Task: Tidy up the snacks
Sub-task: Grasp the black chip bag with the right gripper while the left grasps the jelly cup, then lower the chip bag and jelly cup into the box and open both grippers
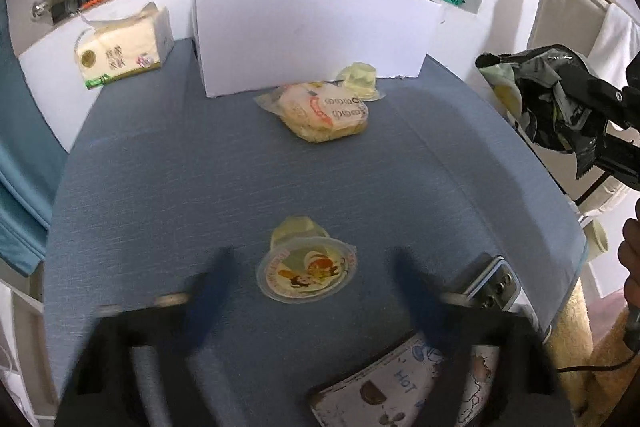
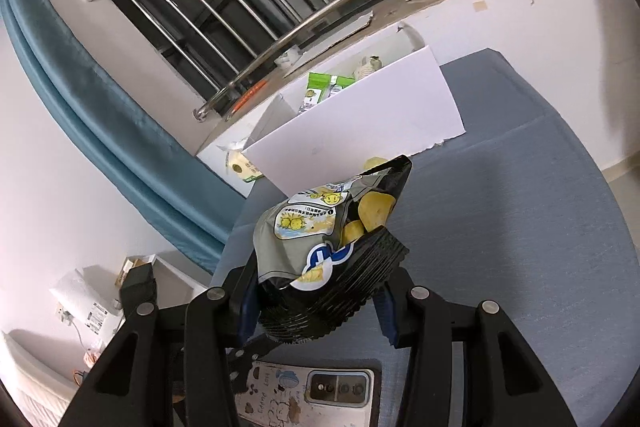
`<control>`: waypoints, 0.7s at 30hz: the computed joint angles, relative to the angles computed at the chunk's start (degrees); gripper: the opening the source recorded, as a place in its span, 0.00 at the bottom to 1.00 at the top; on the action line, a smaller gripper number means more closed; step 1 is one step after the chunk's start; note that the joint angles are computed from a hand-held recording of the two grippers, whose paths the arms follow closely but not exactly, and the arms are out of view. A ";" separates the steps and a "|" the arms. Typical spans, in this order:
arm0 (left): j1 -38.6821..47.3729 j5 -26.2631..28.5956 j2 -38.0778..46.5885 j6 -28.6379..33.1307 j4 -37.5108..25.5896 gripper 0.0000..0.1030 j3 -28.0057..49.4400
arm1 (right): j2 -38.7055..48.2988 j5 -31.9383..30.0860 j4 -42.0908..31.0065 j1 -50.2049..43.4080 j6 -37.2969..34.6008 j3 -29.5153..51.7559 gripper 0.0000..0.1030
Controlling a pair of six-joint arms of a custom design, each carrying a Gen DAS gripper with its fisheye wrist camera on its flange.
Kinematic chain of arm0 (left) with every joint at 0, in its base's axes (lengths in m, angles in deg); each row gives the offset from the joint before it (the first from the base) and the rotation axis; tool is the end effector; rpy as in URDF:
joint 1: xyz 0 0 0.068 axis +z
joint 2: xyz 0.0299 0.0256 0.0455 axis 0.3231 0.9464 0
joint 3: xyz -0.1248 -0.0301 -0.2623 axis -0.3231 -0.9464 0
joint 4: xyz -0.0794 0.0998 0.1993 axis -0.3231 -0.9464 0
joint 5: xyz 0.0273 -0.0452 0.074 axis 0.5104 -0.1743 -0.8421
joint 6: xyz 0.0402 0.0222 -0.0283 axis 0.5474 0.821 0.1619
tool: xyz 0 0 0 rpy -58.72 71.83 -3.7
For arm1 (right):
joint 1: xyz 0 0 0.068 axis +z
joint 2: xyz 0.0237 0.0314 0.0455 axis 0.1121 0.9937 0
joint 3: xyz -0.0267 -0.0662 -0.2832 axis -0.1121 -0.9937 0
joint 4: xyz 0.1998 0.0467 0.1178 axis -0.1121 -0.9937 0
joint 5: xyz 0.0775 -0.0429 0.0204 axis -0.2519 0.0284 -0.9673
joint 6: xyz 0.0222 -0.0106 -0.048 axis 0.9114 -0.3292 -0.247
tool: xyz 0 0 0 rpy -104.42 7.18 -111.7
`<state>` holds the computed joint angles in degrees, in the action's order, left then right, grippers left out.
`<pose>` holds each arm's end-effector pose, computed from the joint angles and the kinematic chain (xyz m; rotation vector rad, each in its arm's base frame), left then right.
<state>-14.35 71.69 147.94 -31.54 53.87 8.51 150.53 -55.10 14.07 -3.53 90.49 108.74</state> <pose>0.2094 -0.1365 0.2243 0.3763 2.4983 -0.3345 0.1953 -0.0102 0.2607 0.0382 2.2189 0.8531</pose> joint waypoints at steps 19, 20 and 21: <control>6.86 6.30 -4.37 5.86 -5.28 0.47 17.31 | 5.71 3.63 -5.14 -1.42 -5.90 13.82 0.50; 7.71 7.15 -2.71 6.67 -5.65 0.47 20.42 | 7.25 4.33 -5.90 -1.20 -6.58 16.59 0.50; 9.08 8.62 -0.26 7.10 -6.21 0.47 24.84 | 9.61 5.48 -7.12 -0.73 -7.30 20.57 0.50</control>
<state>-5.28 80.32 147.68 -24.44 47.66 33.35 160.14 -49.62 6.96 -4.26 83.19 129.31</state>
